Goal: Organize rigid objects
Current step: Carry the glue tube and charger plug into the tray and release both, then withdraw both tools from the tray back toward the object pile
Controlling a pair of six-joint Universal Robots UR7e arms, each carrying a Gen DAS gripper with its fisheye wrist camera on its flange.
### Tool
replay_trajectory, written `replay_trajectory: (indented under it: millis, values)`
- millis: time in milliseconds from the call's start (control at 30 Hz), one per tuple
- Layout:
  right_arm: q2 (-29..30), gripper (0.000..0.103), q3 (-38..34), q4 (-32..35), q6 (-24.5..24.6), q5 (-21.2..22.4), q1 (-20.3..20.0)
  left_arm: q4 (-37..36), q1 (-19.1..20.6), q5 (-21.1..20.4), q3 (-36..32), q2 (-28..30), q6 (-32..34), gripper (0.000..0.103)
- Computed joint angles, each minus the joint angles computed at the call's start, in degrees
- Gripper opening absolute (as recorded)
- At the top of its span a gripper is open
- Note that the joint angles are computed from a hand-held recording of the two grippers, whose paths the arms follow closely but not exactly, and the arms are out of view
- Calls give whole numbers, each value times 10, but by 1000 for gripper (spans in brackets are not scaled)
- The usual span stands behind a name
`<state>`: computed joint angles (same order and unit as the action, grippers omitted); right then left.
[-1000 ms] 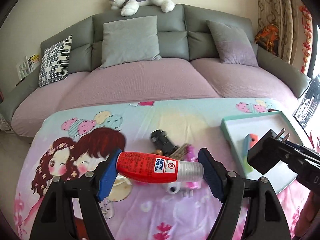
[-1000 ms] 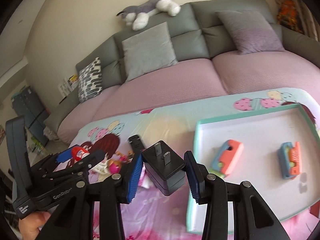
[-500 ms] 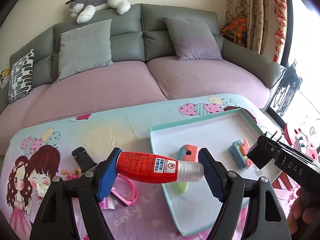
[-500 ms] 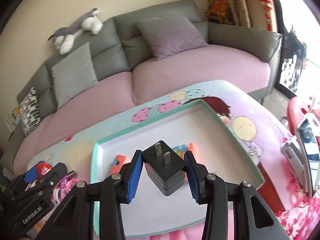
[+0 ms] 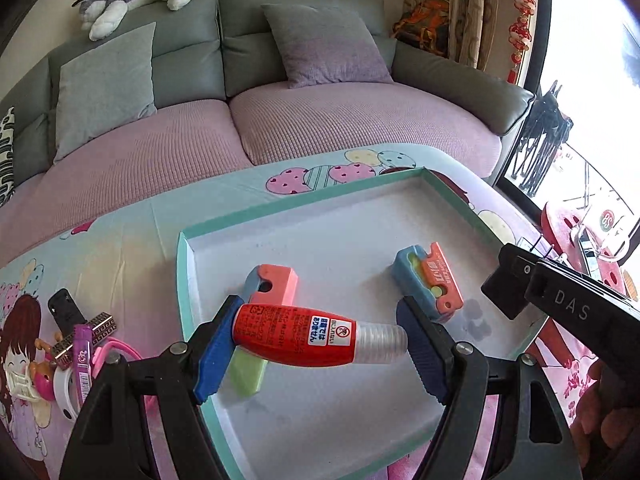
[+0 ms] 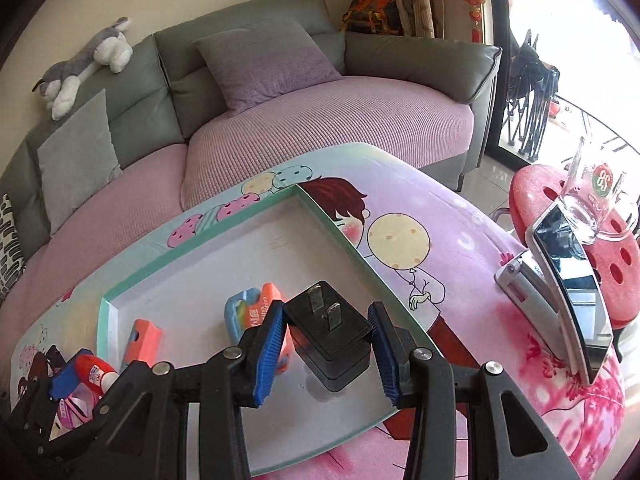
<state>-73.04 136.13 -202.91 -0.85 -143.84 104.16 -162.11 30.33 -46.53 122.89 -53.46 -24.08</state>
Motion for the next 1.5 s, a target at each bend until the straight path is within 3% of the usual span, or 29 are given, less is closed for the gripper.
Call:
replay_trajectory:
  millis: [233, 733, 867, 933, 1067, 1333, 1400, 1500]
  values:
    - [14, 45, -7, 17, 11, -18, -9, 1, 21, -21, -3, 15, -13, 79]
    - [15, 46, -11, 60, 30, -28, -10, 23, 23, -32, -10, 20, -31, 79]
    - [10, 62, -10, 55, 30, -20, -7, 33, 18, -25, -10, 11, -39, 81]
    - [12, 63, -11, 49, 22, -21, -3, 38, 16, -18, -7, 3, -45, 84]
    - [13, 74, -12, 39, 11, -10, 1, 43, 13, 2, -1, -13, -63, 86]
    - [17, 93, -13, 35, -13, 11, 4, 47, 10, 78, 21, -48, -117, 92]
    - [22, 101, -14, 26, -23, 8, 6, 49, 12, 100, 28, -56, -142, 100]
    - [30, 103, -17, 13, -38, 2, 9, 66, 19, 128, 36, -69, -191, 103]
